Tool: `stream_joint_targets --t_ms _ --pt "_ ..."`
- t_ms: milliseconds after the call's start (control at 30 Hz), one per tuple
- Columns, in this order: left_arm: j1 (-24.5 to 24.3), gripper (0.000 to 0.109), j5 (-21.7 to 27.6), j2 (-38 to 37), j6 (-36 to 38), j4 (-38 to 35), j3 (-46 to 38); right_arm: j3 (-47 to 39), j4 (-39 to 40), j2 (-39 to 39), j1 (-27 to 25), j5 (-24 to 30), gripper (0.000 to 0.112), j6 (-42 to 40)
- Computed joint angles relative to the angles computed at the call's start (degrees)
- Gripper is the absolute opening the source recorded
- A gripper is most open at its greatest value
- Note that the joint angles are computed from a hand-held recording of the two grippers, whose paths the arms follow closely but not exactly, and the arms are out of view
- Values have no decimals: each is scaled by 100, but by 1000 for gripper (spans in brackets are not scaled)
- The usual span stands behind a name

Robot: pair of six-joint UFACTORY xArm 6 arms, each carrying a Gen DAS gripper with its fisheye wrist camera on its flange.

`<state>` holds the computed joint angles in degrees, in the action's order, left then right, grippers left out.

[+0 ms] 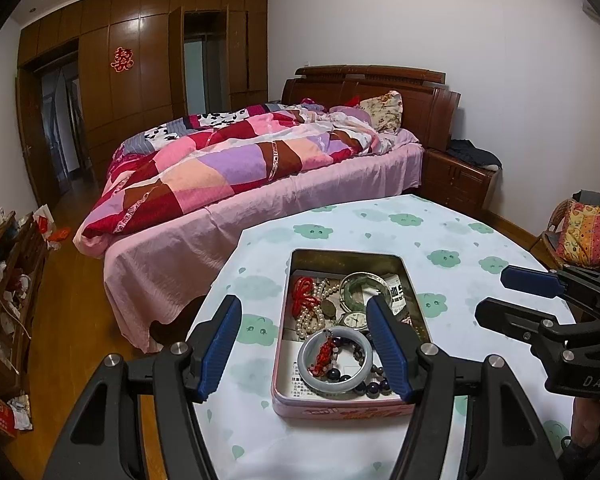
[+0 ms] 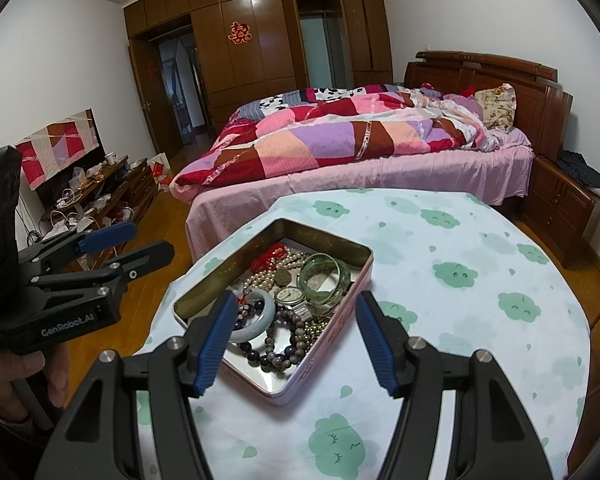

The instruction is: Organize jewelry

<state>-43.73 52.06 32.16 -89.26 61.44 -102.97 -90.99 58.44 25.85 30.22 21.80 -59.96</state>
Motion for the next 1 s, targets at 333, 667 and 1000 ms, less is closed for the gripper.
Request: stream_joint_targets --t_ms 333,667,1000 --pt "8 68 -51 47 62 -101 -71 -4 -1 5 -1 -3 65 -1" --pt "-9 78 20 60 -38 -58 -133 35 39 -8 5 -5 65 -64" --pt "-20 88 87 99 -75 53 -155 49 55 -12 7 -6 65 -73"
